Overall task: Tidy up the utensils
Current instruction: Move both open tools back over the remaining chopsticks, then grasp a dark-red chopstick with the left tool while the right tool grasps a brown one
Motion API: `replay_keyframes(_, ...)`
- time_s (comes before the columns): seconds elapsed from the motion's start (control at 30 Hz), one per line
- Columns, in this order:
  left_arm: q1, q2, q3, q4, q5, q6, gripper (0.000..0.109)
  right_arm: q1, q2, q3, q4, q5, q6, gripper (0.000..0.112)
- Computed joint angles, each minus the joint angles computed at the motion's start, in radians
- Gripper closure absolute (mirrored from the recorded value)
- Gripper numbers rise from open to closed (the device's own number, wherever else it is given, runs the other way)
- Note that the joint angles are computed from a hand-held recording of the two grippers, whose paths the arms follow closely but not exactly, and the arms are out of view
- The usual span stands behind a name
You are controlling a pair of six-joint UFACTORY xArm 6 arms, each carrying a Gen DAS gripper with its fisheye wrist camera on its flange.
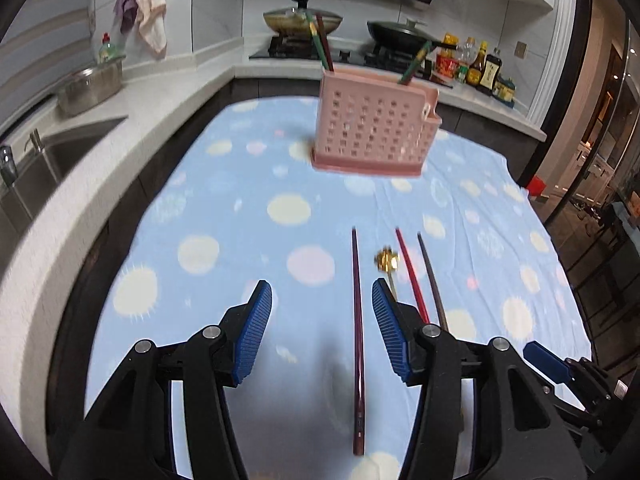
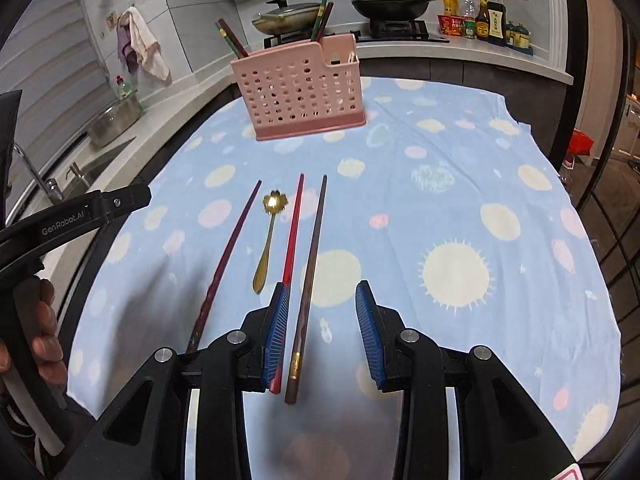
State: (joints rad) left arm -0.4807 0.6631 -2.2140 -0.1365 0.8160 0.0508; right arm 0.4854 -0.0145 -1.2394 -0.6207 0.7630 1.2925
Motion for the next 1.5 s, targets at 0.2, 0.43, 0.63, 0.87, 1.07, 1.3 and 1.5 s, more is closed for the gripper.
replay_keyframes(0.2,-0.015,-0.117,0.24,0.002,-0.062,0.031,0.059,0.022,0.021,0.019,0.036,-0.013,-0.014,0.078)
replay_keyframes(0.43,-0.026,-0.178,0.38,-0.017,-0.083,0.048,0.059,0.025,0.031,0.034,0.069,-0.033,-0.026,0.082)
replay_keyframes(0.63,-0.03,-0.203,0.44,-0.027,-0.087,0.068,0.059,0.024,0.038,0.044,0.104,-0.044,-0.045,0.089)
replay_keyframes(0.87,-0.035,-0.203,0.454,-0.019,-0.084,0.076,0.059,0.021,0.037,0.053,0.121,-0.052,-0.055,0.09)
replay_keyframes(1.07,-0.039,-0.215,0.483,0.002,-0.114,0.072,0.06,0.02,0.036,0.057,0.118,-0.054,-0.054,0.09)
replay_keyframes(1.3,-0.037,-0.229,0.517,0.017,-0.151,0.065,0.075,0.022,0.037,0.056,0.104,-0.048,-0.052,0.092)
replay_keyframes(1.5,-0.03,-0.239,0.534,-0.013,-0.161,0.084,0.091,0.024,0.032,0.063,0.093,-0.043,-0.038,0.099)
